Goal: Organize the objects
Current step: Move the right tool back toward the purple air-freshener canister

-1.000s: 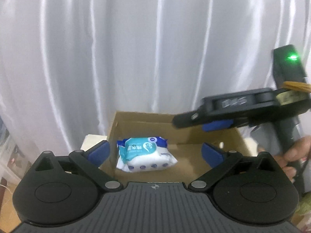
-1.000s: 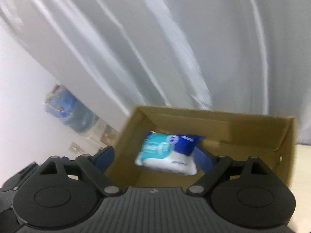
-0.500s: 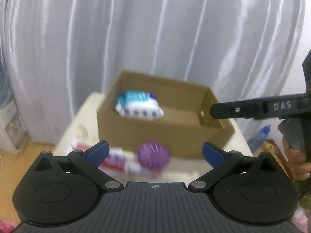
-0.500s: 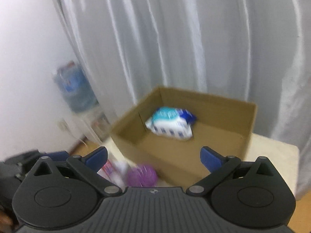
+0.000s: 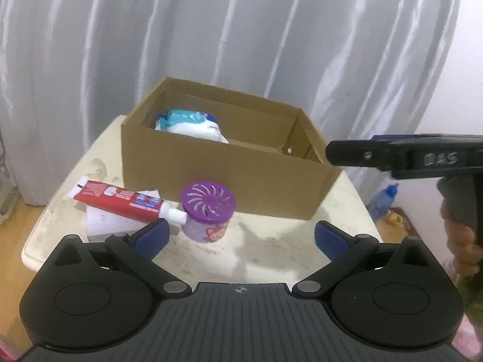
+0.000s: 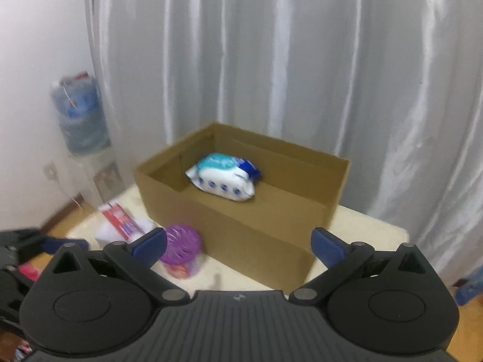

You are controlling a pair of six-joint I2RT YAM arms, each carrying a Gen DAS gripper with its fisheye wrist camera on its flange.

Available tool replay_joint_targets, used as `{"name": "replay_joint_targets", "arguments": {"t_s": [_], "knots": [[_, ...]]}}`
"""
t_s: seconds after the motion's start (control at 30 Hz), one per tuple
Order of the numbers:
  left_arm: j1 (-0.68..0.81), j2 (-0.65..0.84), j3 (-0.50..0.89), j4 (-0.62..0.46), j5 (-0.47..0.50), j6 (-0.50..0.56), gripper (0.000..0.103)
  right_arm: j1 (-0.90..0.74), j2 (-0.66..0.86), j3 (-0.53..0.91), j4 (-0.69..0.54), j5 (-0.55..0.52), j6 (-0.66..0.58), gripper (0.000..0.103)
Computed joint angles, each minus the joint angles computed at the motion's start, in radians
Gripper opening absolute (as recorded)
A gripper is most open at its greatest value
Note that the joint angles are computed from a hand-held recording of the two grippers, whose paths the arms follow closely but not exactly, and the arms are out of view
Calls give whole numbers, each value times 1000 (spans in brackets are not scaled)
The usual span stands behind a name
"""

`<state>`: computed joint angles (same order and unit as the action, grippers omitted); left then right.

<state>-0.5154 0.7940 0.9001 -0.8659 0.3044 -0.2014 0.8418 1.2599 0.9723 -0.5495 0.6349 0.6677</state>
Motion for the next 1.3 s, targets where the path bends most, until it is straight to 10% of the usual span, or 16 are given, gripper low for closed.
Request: {"name": "replay_joint_targets", "arguments": {"t_s": [0.3, 1.3], "knots": [[9, 87, -56, 108, -109, -11, 103, -65, 75, 16, 166, -210, -13, 103], [192, 236, -115, 235, 71, 152, 97, -217, 286, 68, 281, -492, 127, 99]]}}
